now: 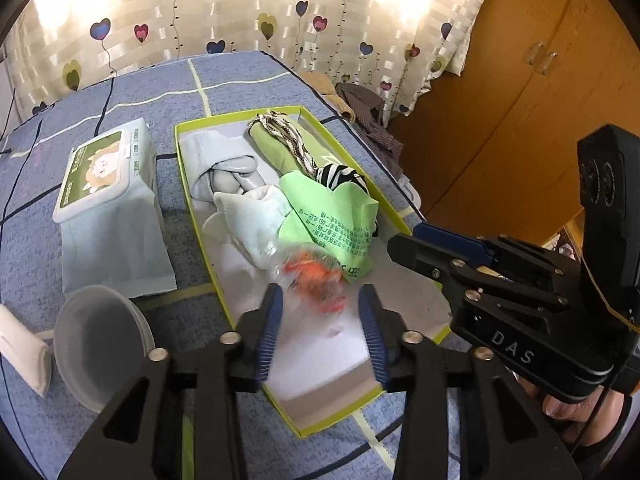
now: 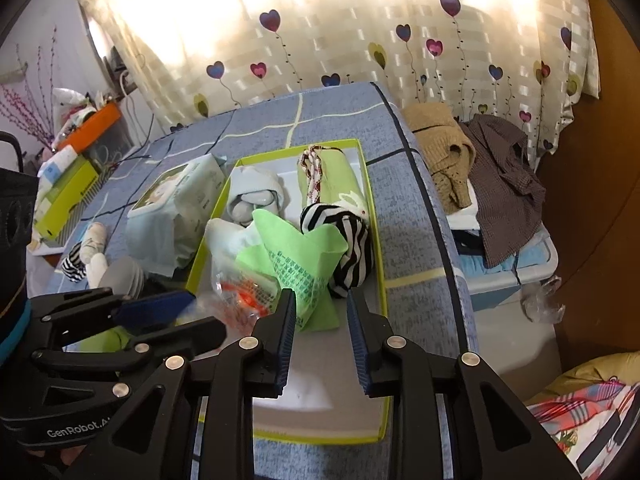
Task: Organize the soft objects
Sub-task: 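Lower both held items into the box and open both grippers, then lift both tools from the box and move back toward the table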
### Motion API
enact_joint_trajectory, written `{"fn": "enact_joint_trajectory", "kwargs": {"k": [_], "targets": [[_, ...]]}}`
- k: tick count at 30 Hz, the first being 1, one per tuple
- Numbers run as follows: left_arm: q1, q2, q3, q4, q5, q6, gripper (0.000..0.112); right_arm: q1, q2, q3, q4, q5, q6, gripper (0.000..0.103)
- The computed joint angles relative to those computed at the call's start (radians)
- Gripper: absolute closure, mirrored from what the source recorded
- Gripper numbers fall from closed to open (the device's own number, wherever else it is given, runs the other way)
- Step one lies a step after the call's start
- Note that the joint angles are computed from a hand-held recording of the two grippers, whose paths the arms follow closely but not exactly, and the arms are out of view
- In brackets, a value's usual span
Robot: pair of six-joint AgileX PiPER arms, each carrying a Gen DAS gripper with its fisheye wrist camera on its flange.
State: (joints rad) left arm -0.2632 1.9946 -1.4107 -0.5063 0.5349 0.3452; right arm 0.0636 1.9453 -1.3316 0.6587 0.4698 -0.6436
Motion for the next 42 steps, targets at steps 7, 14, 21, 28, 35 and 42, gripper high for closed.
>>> {"fn": "enact_joint_trajectory", "kwargs": {"k": [7,14,21,28,35,42], "targets": [[0.002,-0.046,0.044,-0.003,-0.016,0.001,0.071,0.003,-0.052,0.057,-0.002,-0.019,0.01,0.078],[0.021,-0.148,0.148,-0.08,-0.043,0.085,0.071,0.042,-0.154,0.152,-0.048,-0.067,0.063,0.065],[0.036,-0.257,0.253,-0.157,-0.071,0.175,0.071,0.104,-0.275,0.233,-0.171,-0.114,0.195,0.058],[0.073,-0.349,0.349,-0.266,-0.085,0.307,0.071,0.163,-0.352,0.289,-0.295,-0.135,0.33,0.054],[0.116,-0.414,0.411,-0.354,-0.085,0.405,0.071,0.223,-0.39,0.299,-0.432,-0.136,0.474,0.053],[0.148,-0.442,0.437,-0.396,-0.075,0.452,0.071,0.251,-0.398,0.292,-0.495,-0.128,0.537,0.051]]}}
